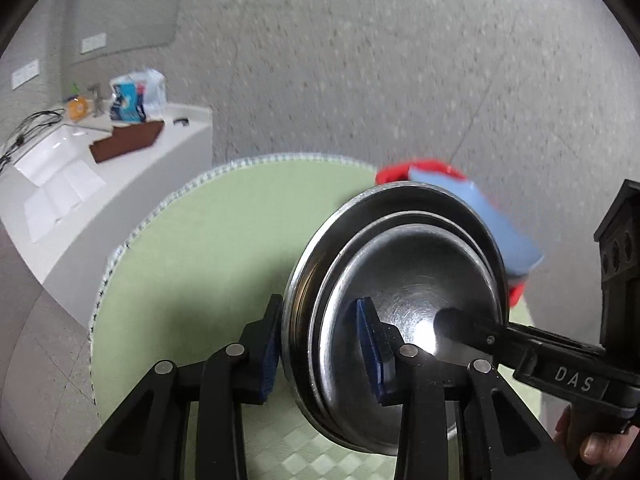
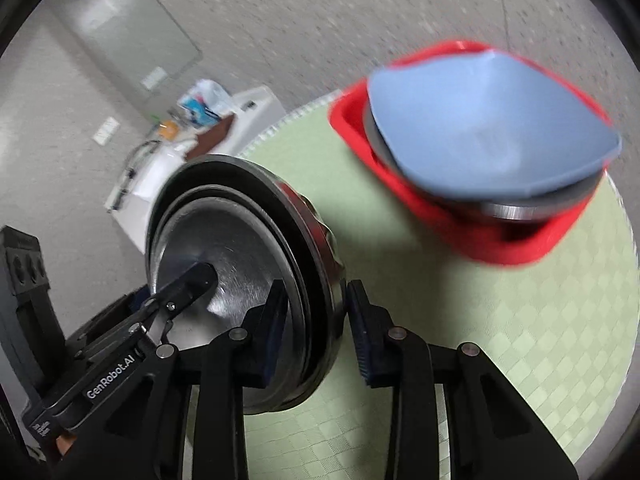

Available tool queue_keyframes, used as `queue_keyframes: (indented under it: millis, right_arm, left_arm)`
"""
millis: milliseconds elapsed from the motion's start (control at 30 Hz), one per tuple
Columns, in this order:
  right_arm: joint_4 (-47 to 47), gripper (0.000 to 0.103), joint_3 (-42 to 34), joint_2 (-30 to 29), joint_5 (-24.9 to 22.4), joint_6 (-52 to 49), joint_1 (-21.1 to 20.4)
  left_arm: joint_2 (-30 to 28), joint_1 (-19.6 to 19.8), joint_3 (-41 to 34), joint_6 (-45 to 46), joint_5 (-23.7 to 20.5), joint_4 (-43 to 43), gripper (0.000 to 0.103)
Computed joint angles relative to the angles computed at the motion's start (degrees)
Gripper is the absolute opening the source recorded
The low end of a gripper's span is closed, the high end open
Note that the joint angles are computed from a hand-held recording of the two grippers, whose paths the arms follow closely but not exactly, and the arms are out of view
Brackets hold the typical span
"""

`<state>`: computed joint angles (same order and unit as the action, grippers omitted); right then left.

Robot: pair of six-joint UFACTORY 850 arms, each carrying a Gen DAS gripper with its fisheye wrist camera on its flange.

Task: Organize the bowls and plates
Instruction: 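Lift the bowl stack with both grippers and lower it onto the blue plate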

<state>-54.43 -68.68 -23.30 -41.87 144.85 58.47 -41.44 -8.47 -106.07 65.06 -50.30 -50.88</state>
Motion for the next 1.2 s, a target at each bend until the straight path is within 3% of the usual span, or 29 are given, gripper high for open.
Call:
queue_keyframes:
  millis: [167, 300, 467, 533, 667, 933, 1133, 1200]
  right_arm:
    - [-3.9, 0.029, 4.8, 7.4, 0.2, -3.6, -1.3]
    - [-5.2, 0.029, 10.3, 14.9, -0.4, -8.0, -3.2]
    - [-3.2, 0.029, 16.5, 22.2, -0.6, -15.8, -7.0]
    - [-1.8, 0.029, 19.1, 24.2, 1.1, -18.1, -9.1]
    - [1.4, 0.029, 23.6, 26.7, 5.5, -21.8, -12.8]
    - [7.0, 0.029, 27.9, 27.2, 13.9, -29.7, -18.1]
    - [7.1, 0.029, 27.5, 26.4, 14.6, -33.7, -19.0]
    - [6.3, 0.032, 27.8, 26.5, 15.2, -33.3, -19.0]
  left_arm:
    - [4.1, -2.4, 2.5, -3.6, 3.7, -2.6, 0.031]
    - [6.3, -6.4, 4.0, -6.4, 6.6, -3.7, 0.032]
    - [4.7, -12.5, 2.6, -10.8, 11.4, -2.8, 0.032]
    - [1.9, -14.3, -0.6, -16.1, 11.3, 1.0, 0.032]
    - [-3.1, -17.8, -6.4, -27.1, 11.4, 10.6, 0.033]
    - [-13.5, -21.7, -22.3, -45.3, 5.8, 27.1, 0.031]
    - [-16.9, -23.6, -27.8, -50.7, 6.1, 32.3, 0.033]
    - [-14.6, -23.8, -23.6, -50.4, 8.7, 32.1, 0.041]
